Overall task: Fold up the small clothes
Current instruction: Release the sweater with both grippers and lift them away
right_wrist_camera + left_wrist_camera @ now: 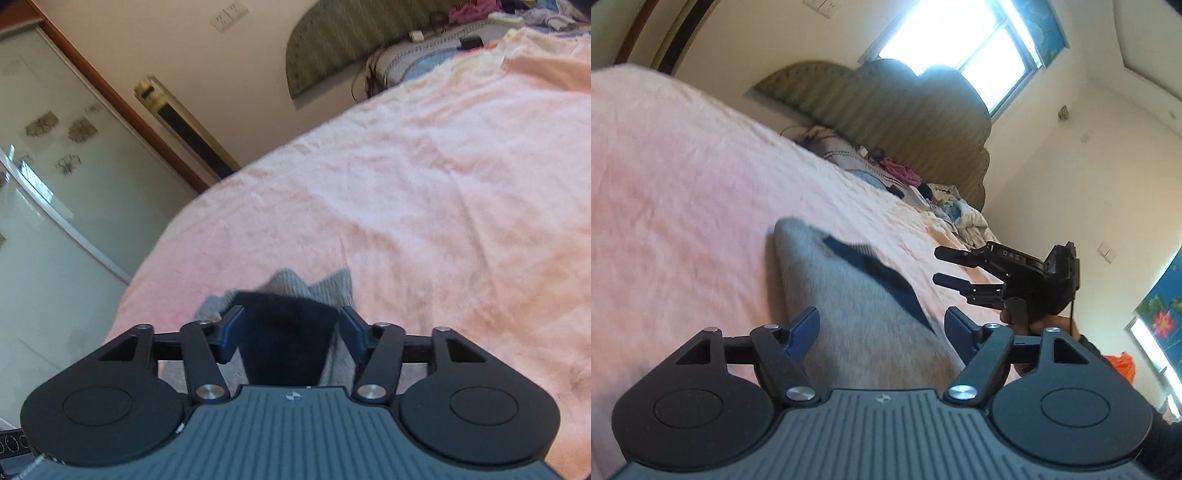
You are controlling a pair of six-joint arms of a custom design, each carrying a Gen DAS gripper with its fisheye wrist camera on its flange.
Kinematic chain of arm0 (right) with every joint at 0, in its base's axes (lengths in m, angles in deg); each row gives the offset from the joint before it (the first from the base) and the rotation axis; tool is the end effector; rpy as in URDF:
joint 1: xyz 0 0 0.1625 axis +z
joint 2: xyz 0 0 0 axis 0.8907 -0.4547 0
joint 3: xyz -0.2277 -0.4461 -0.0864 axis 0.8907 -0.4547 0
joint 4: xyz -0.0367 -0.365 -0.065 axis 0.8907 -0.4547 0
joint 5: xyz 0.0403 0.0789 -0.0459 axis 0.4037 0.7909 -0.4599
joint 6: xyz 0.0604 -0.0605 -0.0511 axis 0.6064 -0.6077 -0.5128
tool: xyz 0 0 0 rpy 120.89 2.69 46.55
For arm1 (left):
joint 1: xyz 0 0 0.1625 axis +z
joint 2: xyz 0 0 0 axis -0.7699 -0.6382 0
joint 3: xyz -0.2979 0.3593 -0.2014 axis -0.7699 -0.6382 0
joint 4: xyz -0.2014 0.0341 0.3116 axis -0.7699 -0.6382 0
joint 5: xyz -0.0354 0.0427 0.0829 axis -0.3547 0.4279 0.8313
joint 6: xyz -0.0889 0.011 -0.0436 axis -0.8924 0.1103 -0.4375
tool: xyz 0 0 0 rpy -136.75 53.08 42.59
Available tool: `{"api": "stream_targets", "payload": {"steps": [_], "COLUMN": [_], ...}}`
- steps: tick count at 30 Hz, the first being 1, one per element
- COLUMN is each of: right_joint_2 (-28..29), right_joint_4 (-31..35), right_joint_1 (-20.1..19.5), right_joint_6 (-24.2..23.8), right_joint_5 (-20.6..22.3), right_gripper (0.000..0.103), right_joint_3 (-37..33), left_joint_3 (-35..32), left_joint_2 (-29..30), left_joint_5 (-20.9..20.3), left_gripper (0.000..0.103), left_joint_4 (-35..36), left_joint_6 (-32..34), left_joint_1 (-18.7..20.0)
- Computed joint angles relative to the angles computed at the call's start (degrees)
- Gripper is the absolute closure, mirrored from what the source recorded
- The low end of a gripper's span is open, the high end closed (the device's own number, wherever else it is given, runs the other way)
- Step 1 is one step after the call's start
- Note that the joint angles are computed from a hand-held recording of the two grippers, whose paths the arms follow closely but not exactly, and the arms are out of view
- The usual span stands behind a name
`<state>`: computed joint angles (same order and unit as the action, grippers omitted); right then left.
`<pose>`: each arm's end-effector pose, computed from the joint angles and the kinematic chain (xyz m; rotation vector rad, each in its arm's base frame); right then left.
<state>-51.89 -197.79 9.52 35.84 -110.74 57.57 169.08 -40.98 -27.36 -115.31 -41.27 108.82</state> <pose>-0.1047 -0.8574 0.3938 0.3206 -2.8994 1.1096 -0.2752 -0.7391 0.0000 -0.6541 -2.7964 1.1731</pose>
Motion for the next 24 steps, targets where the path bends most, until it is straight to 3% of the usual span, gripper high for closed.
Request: {"api": "stream_targets", "payload": {"steps": [4,6,8,10,14,16,19,22,24], "right_joint_2": [3.87,6.96,7.19,6.55,4.92,4.28,6.75,12.77,14.51], "right_joint_4": [4.62,9.64,6.69,7.15,6.78,7.23,14.42,22.71,23.08], "right_joint_1": [2.04,2.91,1.91,1.23,3.36,3.71,5.26,6.44,5.99], "right_joint_6": [-0.84,-1.03,-4.35,-3.39,-2.90,-4.33,-5.28,-4.39,-6.74], "right_joint_5": [-2.14,-8.90,-8.37,-6.60,-11.35,-6.94,-5.44,-11.03,-8.92], "right_gripper": [0.030,0.026,0.036,0.040,0.034,0.031,0.023,0.018,0.018], "right_joint_3": [-5.38,-9.93,-8.25,-7.48,-5.57,-4.28,-8.78,-18.38,-21.53], "left_joint_3": [-12.89,-16.98,-16.31,-13.97,-13.82,-13.18,-14.42,-12.56,-11.76], "left_joint_2": [5.51,8.10,9.05,8.29,5.91,5.44,6.90,8.34,8.40], "left_joint_5": [4.56,7.71,7.50,5.69,5.92,4.87,8.24,10.75,11.27], "left_gripper": [0.027,0.028,0.028,0.028,0.029,0.029,0.028,0.028,0.028], "left_joint_4": [13.20,19.87,17.64,14.66,18.29,17.66,20.81,14.85,13.24], "left_joint_6": [10.51,13.45,18.46,18.95,11.68,12.60,16.58,24.10,25.15], "left_joint_1": [-1.59,-1.89,-1.11,-0.42,-0.86,-1.30,-2.08,-2.61,-2.71]}}
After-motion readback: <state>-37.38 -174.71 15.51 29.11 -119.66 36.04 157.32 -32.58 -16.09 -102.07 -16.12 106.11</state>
